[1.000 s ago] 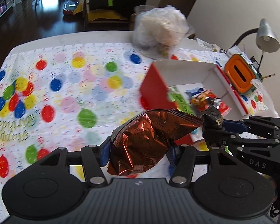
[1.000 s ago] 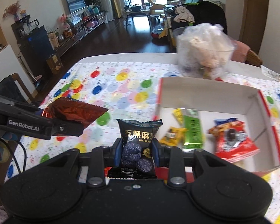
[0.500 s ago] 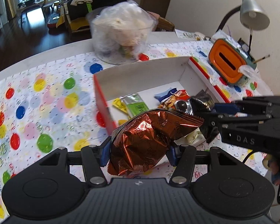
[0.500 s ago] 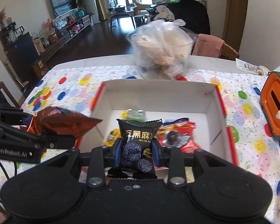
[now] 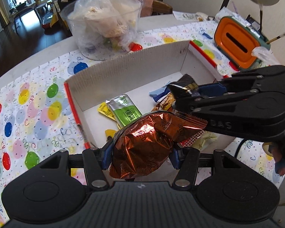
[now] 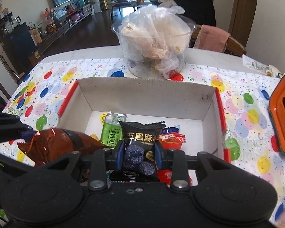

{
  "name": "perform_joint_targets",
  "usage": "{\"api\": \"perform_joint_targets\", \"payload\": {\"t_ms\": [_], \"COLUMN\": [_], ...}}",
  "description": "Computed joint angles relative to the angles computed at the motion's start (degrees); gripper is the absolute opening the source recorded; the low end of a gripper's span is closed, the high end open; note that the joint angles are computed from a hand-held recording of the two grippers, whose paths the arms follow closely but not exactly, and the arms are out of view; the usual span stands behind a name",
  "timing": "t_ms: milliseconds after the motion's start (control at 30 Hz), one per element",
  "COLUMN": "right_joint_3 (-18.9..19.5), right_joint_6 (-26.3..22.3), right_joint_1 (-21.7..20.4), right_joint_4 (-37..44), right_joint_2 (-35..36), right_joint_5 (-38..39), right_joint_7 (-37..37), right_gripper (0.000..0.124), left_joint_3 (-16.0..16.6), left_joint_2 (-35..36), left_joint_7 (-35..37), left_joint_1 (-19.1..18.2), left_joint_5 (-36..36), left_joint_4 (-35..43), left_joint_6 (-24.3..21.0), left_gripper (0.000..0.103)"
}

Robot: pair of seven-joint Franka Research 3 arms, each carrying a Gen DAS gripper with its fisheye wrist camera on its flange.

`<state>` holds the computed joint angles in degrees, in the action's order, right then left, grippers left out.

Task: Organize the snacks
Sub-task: 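Carry the copper packet with left tool over the box while right tool carries the black packet, then open both tools to drop the copper and black packets into the box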

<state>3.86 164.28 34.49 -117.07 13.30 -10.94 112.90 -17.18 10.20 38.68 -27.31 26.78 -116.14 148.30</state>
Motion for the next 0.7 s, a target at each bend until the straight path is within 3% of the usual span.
{"api": "perform_joint_targets", "payload": {"t_ms": [467, 700], "right_joint_3": [-0.1, 1.1], "right_joint_6": [-2.3, -2.1], "right_joint_1": [-0.3, -1.0], "right_joint_4": [2.8, 1.9], "right_joint_2": [3.2, 2.6], "right_joint_5": [1.9, 4.6], "right_joint_7": [-3.8, -7.5], "right_gripper": [0.034, 0.038], "left_joint_3": [0.8, 1.1], "left_joint_2": [7.6, 7.9], "left_joint_7": [0.5, -0.3], "left_joint_1": [-1.3, -1.8], "left_joint_5": [-1.3, -1.2], "left_joint_4": [7.5, 7.9], "left_joint_6": [-6.7, -6.5], "left_gripper": [0.057, 0.060]}}
